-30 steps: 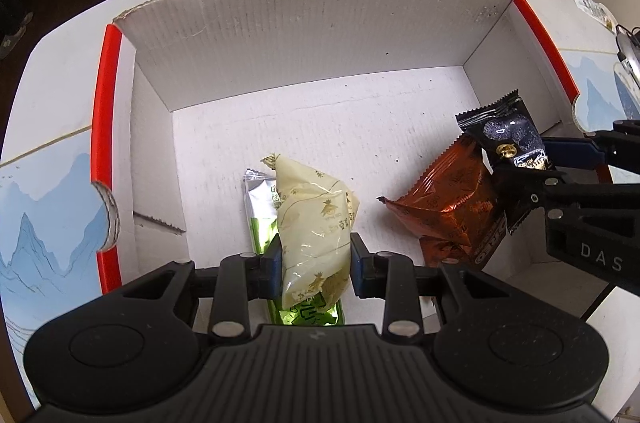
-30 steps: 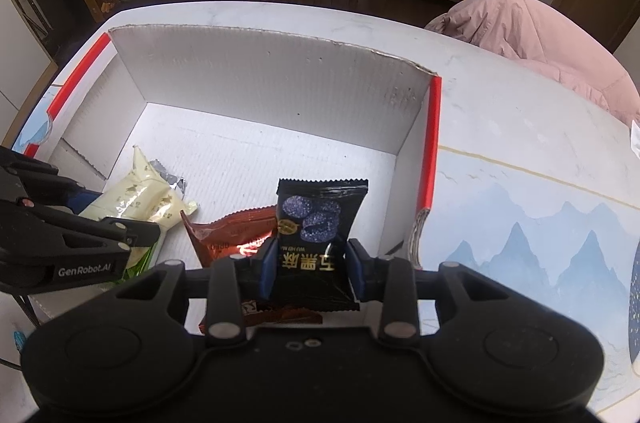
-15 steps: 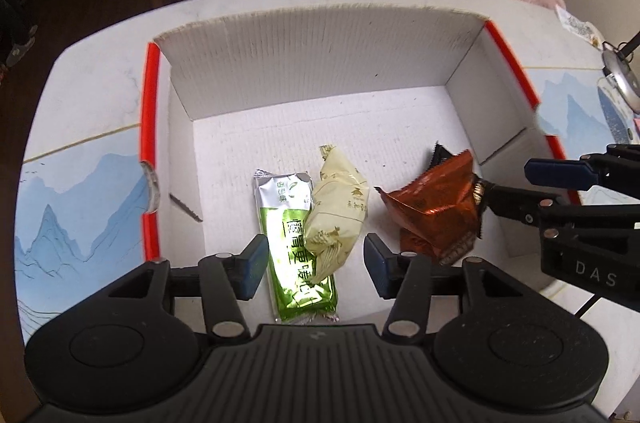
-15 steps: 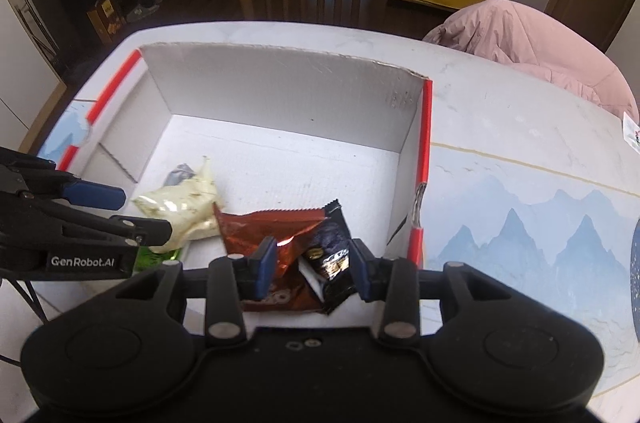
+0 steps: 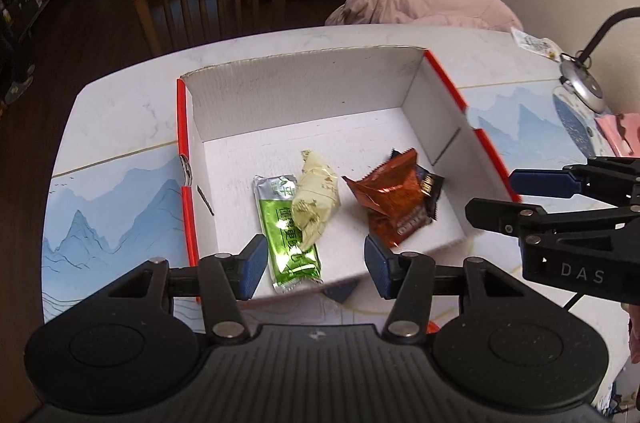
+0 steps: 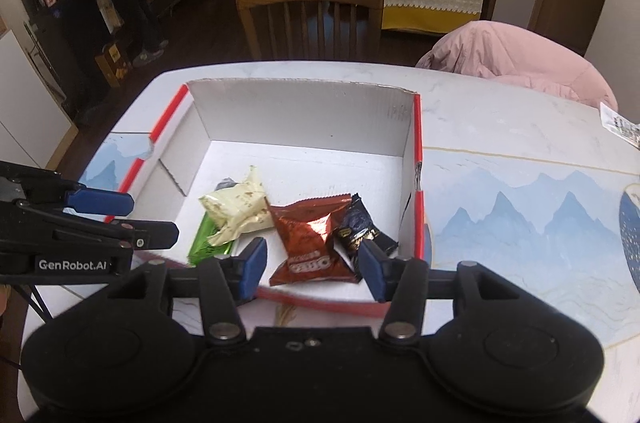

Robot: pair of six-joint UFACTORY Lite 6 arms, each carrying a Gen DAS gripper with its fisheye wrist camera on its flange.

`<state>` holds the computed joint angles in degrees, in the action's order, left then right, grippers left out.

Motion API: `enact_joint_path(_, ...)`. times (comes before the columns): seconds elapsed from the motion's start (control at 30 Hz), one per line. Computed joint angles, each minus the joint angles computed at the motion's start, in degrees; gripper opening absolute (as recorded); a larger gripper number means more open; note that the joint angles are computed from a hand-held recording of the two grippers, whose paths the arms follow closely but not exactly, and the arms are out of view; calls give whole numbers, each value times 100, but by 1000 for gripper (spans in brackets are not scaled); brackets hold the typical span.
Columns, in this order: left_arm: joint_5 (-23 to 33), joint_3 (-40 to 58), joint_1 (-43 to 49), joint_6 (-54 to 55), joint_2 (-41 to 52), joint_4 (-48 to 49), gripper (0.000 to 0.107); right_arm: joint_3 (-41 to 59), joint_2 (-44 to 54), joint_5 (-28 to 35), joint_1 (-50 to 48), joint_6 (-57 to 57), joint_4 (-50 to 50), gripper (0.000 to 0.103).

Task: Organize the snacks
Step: 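Open both grippers to release the wrapper and packet into the box, then move both grippers back toward the remaining snacks on the table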

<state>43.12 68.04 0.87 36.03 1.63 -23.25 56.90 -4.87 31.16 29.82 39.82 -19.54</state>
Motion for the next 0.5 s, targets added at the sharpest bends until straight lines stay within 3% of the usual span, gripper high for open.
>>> enact_joint_path(0.17, 95, -429, 120, 299, -638, -166, 54, -385, -560, 155, 399, 774, -454, 64)
enact_joint_path(0.5, 157, -1093, 69, 217, -1671, -325, 63, -1102, -1685, 213, 659, 791, -430, 79)
